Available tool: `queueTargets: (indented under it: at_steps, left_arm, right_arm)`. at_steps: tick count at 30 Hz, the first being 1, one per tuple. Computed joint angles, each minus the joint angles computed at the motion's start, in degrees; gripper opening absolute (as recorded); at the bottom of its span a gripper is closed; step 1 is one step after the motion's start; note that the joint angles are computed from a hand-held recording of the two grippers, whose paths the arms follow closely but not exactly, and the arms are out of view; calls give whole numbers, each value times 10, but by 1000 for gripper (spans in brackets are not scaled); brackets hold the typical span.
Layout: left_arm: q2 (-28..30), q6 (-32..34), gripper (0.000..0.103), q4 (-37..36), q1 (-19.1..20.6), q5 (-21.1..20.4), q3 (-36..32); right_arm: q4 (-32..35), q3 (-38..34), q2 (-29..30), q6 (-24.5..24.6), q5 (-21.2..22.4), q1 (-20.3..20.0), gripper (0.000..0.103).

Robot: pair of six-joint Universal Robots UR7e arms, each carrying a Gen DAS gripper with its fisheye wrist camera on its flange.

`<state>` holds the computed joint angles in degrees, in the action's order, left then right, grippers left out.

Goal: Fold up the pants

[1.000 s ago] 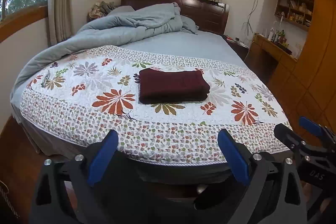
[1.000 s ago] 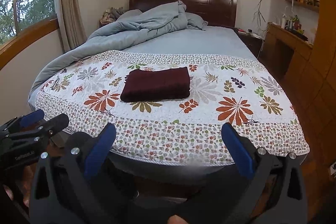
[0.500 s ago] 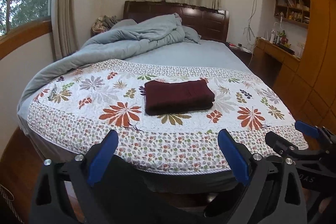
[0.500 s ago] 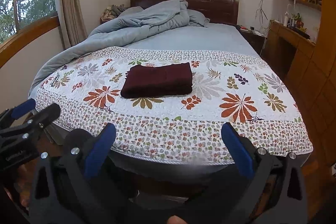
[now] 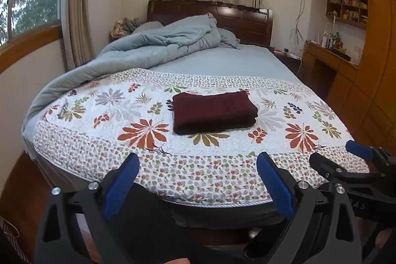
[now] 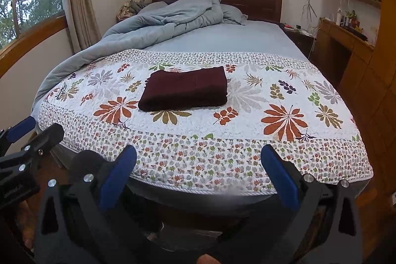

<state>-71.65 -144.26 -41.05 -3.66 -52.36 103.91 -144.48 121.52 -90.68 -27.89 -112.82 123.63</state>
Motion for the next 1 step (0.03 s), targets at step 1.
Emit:
queueTargets:
  at_steps: [1]
  left_arm:
    - [-1,-1,96,-1,0,0,1]
  right_arm:
    - [0,0,1,0,0,0,100]
